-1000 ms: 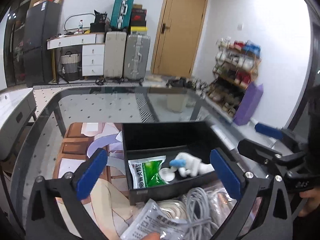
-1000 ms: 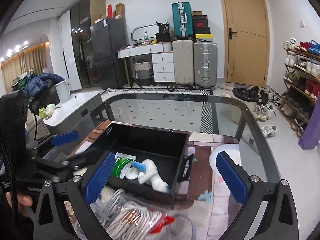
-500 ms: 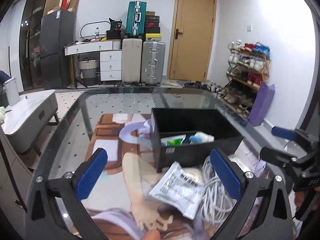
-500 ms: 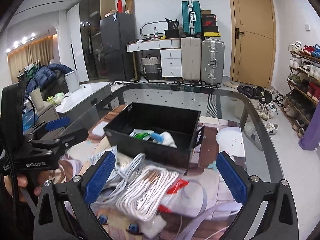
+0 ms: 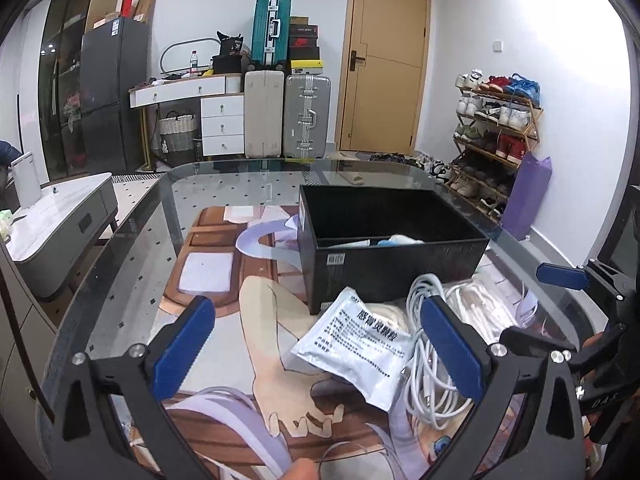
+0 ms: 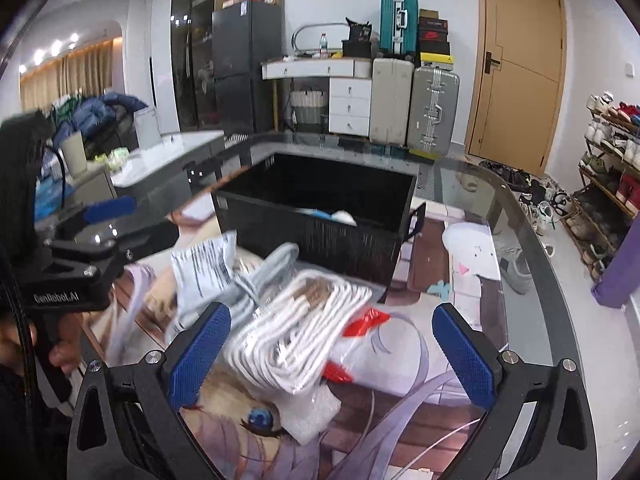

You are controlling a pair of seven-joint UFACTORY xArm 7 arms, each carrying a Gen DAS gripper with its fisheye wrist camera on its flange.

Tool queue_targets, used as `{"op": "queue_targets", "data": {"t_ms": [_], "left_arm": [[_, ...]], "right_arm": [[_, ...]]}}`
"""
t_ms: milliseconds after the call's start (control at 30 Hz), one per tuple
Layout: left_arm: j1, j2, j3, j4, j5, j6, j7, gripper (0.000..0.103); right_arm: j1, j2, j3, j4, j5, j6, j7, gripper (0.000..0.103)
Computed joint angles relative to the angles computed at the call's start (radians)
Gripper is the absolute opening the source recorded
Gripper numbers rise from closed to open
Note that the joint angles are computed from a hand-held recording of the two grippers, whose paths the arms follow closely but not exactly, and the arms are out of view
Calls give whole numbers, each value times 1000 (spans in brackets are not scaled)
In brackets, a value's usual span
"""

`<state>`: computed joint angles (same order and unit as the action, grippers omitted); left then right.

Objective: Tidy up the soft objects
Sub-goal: 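Move both grippers back toward the white packet and the bagged rope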

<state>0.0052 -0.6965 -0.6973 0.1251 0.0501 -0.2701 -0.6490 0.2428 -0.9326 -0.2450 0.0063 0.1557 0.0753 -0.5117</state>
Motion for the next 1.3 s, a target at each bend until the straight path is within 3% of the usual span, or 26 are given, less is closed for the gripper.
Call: {"op": "queue_targets", "data": {"t_ms": [67, 133, 400, 600, 700, 1033, 1300], "left_arm": [[16, 12, -22, -8, -2, -32, -3, 103], [1, 52, -1, -6, 6, -44, 18, 103], [-16, 94, 3, -14, -54, -65, 61, 103], [7, 90, -40, -10, -82, -58, 65, 103], [-1, 99, -29, -13, -83, -70, 69, 103], [-69, 141, 53, -24, -110, -108, 127, 103], [-133, 163, 117, -30, -137, -124, 169, 103]], "right_arm": [[21, 14, -24, 0, 1, -9, -19, 103], [37, 31, -39, -3, 7, -31, -27, 103], [42, 124, -19, 14, 12, -87, 22, 103], [111, 184, -93, 43, 20, -117, 43, 103], [81, 223, -46, 65, 14, -112, 78, 103], [75, 329, -10, 122, -8, -115, 141, 103], [14, 335, 31, 123, -49, -98, 148, 103]]}}
